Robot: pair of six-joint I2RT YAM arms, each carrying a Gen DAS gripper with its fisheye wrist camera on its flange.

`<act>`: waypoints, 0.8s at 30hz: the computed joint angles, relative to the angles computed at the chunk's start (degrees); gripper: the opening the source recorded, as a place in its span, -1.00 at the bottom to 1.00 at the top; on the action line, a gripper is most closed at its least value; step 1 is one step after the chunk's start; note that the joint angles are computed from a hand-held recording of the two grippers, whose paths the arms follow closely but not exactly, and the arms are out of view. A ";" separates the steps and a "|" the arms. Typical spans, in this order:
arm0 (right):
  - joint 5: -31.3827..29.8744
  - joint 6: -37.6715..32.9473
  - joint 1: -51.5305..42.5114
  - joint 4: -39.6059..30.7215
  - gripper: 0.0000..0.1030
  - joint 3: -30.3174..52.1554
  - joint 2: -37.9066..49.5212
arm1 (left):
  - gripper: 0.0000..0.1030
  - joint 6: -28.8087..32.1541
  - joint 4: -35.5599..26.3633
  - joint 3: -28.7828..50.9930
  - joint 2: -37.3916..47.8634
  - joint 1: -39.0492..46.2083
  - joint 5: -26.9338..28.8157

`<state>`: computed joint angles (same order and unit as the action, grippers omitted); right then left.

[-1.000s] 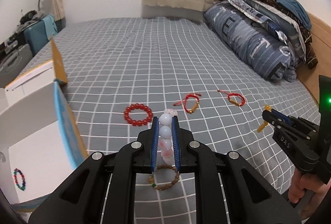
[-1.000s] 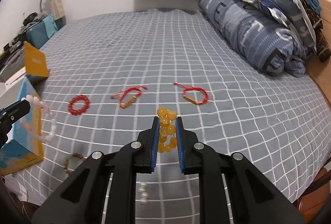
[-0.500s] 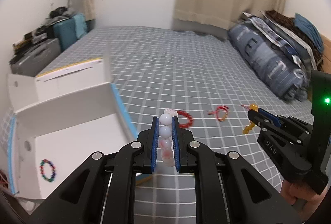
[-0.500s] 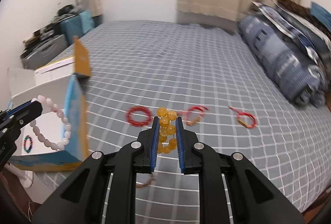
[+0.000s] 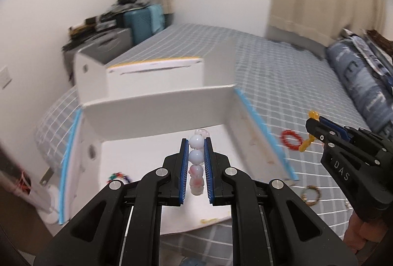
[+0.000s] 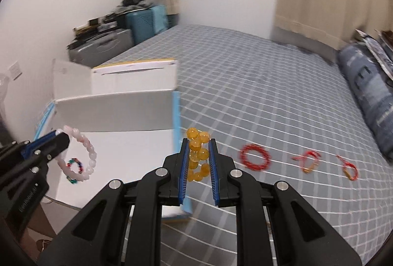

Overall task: Organize jewelry
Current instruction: 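Lower into the box and open the left gripper while the right gripper opens too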

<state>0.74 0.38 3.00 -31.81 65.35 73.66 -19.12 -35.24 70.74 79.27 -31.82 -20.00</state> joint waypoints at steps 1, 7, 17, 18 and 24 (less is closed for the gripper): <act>0.37 0.31 1.38 0.55 -0.71 0.08 0.90 | -0.76 0.11 0.02 -0.56 -0.22 0.88 0.10; 1.36 1.73 7.98 3.46 -0.71 1.70 8.97 | -0.76 0.52 0.43 -3.58 -0.39 6.05 0.78; 0.07 2.74 9.13 0.21 -0.71 6.55 20.06 | -0.76 -0.33 0.24 -4.54 5.95 12.71 4.01; -0.03 2.86 8.79 -0.22 -0.71 6.68 20.27 | -0.76 -0.49 -0.07 -4.24 6.49 12.90 4.48; 0.28 2.76 8.10 -1.60 -0.71 7.81 22.43 | -0.76 0.05 0.25 -4.36 8.60 14.14 6.80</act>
<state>1.02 3.15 11.10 -33.41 73.16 96.09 -19.07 -34.99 66.37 87.87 -17.68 -13.20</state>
